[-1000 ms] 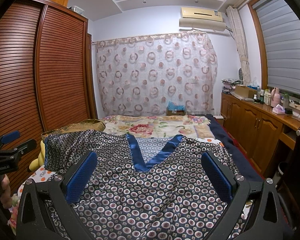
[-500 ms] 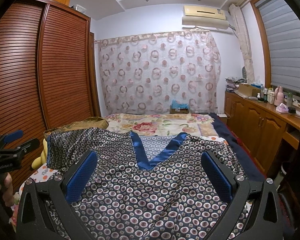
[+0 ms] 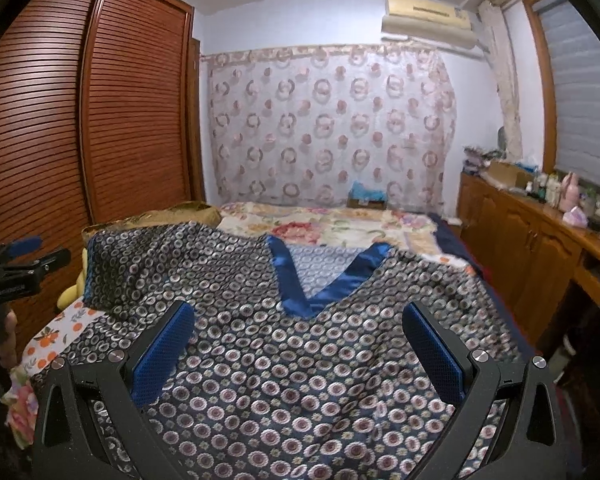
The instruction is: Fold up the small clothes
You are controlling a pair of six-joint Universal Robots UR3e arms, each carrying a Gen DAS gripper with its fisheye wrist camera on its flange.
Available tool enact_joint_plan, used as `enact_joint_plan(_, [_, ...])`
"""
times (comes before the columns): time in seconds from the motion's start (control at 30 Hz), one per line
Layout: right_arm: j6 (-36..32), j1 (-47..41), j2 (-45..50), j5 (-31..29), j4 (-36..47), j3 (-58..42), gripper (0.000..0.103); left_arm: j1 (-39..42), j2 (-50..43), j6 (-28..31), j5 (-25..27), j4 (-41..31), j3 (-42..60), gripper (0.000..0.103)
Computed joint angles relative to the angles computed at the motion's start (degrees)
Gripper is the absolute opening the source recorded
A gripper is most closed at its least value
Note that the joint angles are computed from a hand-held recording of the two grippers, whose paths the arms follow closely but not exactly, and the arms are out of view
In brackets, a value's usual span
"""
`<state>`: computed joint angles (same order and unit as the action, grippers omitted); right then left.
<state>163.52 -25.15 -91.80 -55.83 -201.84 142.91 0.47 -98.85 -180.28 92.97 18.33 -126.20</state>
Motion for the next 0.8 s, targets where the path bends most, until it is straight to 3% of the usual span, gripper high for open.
enact_joint_plan(0.2, [-4.6, -0.9, 0.0, 2.5, 10.2, -2.8, 0.103, 8.6, 2.2, 2.9, -8.1, -5.3, -2.1, 0.103])
enact_joint_plan(0.43, [-8.5, 1.2, 4.4, 0.7, 17.3, -8.3, 0.103, 15.7, -0.4, 7.5, -16.0, -10.5, 0.3, 0.102])
enact_joint_plan(0.57, [-8.9, 4.5, 8.9, -3.0, 18.4, -12.4, 0.103, 18.5, -4.7, 8.7, -21.4, -16.8, 5.2, 0.085])
enact_joint_plan(0.8, [-8.6, 7.2, 12.2, -4.5, 19.5, -16.1, 0.103, 19.6, -12.3, 8.6, -23.1, -25.7, 14.3, 0.061])
